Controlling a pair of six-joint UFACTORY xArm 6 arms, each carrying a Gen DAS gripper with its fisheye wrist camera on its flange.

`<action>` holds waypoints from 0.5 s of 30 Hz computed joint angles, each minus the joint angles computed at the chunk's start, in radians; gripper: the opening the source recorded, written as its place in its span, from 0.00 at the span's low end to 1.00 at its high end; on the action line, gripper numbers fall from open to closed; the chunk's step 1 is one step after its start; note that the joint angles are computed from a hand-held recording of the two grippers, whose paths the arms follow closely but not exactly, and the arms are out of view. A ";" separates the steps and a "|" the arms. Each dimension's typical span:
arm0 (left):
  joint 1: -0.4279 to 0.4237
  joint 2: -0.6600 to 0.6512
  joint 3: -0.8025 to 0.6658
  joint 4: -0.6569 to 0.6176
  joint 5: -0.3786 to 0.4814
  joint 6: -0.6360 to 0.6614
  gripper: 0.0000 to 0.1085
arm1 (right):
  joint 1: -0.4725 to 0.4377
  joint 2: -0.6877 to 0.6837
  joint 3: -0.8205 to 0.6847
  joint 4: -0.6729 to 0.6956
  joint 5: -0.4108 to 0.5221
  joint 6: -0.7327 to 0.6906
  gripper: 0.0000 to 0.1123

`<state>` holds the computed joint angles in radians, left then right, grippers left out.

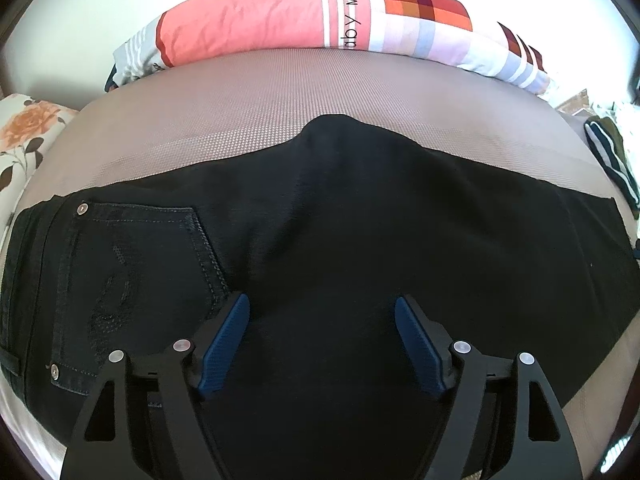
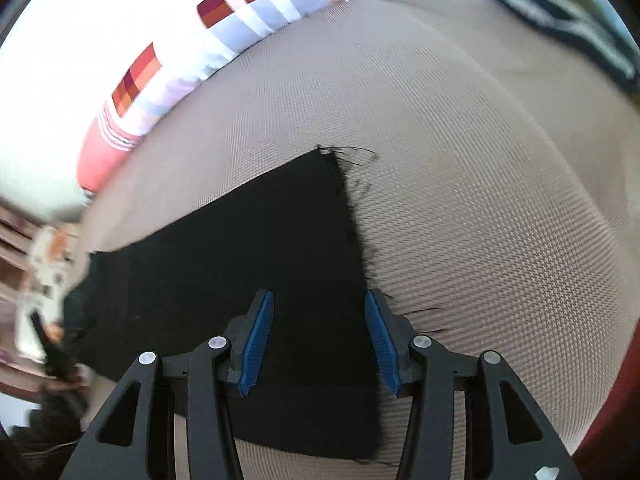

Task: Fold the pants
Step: 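Grasp the black jeans leg hem with the right gripper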

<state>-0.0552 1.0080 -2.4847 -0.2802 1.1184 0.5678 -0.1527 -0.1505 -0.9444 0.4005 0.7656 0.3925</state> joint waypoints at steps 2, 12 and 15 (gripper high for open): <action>-0.001 0.004 -0.008 0.005 0.007 -0.004 0.71 | -0.043 -0.010 0.023 0.157 0.006 -0.121 0.40; -0.011 0.055 -0.102 0.041 0.054 -0.042 0.73 | -0.129 0.068 0.008 0.597 0.095 -0.473 0.36; -0.014 0.070 -0.127 0.050 0.063 -0.055 0.74 | -0.132 0.109 -0.017 0.644 0.111 -0.524 0.25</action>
<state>-0.0694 1.0776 -2.6115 -0.2299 1.1818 0.5127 -0.2845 -0.0411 -0.9611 1.0441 0.8765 -0.1312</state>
